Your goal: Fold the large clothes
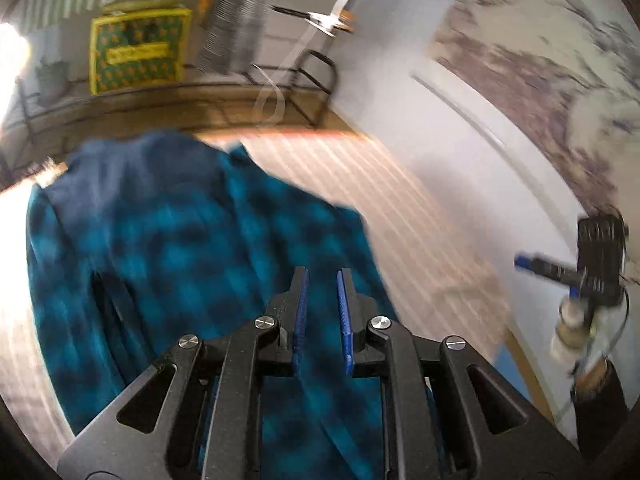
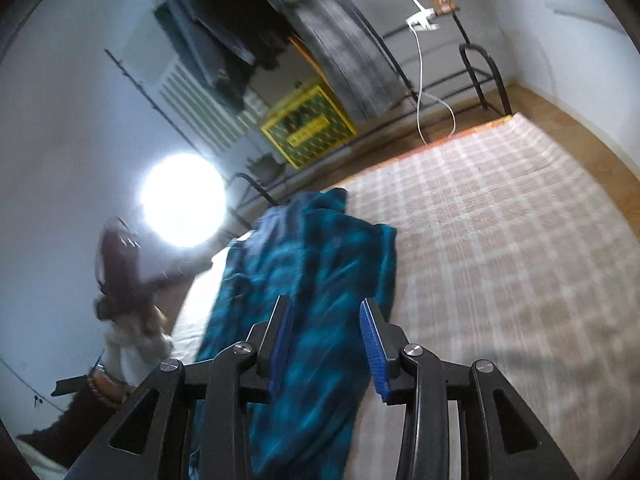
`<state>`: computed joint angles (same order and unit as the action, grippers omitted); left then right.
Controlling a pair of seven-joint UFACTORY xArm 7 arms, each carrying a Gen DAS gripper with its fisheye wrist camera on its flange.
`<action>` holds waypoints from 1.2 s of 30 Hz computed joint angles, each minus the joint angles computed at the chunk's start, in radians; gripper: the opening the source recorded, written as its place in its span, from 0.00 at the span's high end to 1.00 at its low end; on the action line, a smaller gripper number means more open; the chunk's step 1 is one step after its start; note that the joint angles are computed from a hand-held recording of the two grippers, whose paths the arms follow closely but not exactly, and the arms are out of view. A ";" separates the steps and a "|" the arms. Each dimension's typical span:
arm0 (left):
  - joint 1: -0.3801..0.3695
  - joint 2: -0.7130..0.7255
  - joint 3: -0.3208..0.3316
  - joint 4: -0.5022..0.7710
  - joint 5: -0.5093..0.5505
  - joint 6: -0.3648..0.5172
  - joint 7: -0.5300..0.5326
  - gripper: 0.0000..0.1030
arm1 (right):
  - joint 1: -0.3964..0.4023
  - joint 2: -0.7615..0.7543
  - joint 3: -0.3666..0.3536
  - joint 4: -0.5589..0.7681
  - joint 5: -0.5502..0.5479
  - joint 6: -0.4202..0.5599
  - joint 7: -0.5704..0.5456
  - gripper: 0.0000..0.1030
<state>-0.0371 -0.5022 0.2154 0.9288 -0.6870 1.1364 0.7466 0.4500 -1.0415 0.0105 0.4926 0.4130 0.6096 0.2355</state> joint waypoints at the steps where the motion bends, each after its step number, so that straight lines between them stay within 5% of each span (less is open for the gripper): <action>1: 0.000 -0.046 0.017 -0.030 0.004 0.066 0.009 0.72 | -0.012 -0.056 0.022 0.003 -0.009 0.049 0.030 0.64; 2: 0.002 -0.081 0.024 -0.051 0.007 0.103 0.007 0.61 | -0.023 -0.116 0.049 0.006 -0.020 0.103 0.065 0.63; 5: -0.004 -0.192 0.042 -0.133 0.023 0.232 0.011 0.54 | -0.020 -0.225 0.110 0.013 -0.027 0.212 0.146 0.62; 9: -0.021 -0.338 -0.003 -0.262 0.073 0.330 0.013 0.53 | -0.001 -0.297 0.195 0.004 -0.037 0.331 0.241 0.62; 13: -0.061 -0.410 -0.058 -0.347 0.090 0.358 -0.001 0.51 | 0.041 -0.339 0.236 -0.056 -0.007 0.338 0.307 0.62; 16: -0.079 -0.442 -0.074 -0.397 0.103 0.334 -0.001 0.52 | 0.059 -0.359 0.257 -0.112 0.002 0.306 0.354 0.62; 19: -0.076 -0.472 -0.052 -0.423 0.127 0.330 0.011 0.90 | 0.090 -0.332 0.264 -0.152 0.011 0.243 0.376 0.63; 27: 0.048 -0.580 0.071 -0.430 0.282 0.375 0.060 0.93 | 0.190 -0.084 0.238 -0.193 -0.005 0.017 0.374 0.62; 31: 0.090 -0.620 0.113 -0.404 0.334 0.467 0.081 0.93 | 0.218 0.034 0.199 -0.221 -0.009 -0.118 0.382 0.54; 36: 0.156 -0.703 0.148 -0.409 0.401 0.569 0.115 0.93 | 0.264 0.170 0.121 -0.232 -0.017 -0.243 0.358 0.61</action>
<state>0.1184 -1.2056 0.3631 0.5202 -0.2863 1.7053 0.8615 0.7138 -0.8712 0.1313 0.2604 0.3962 0.3670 0.5931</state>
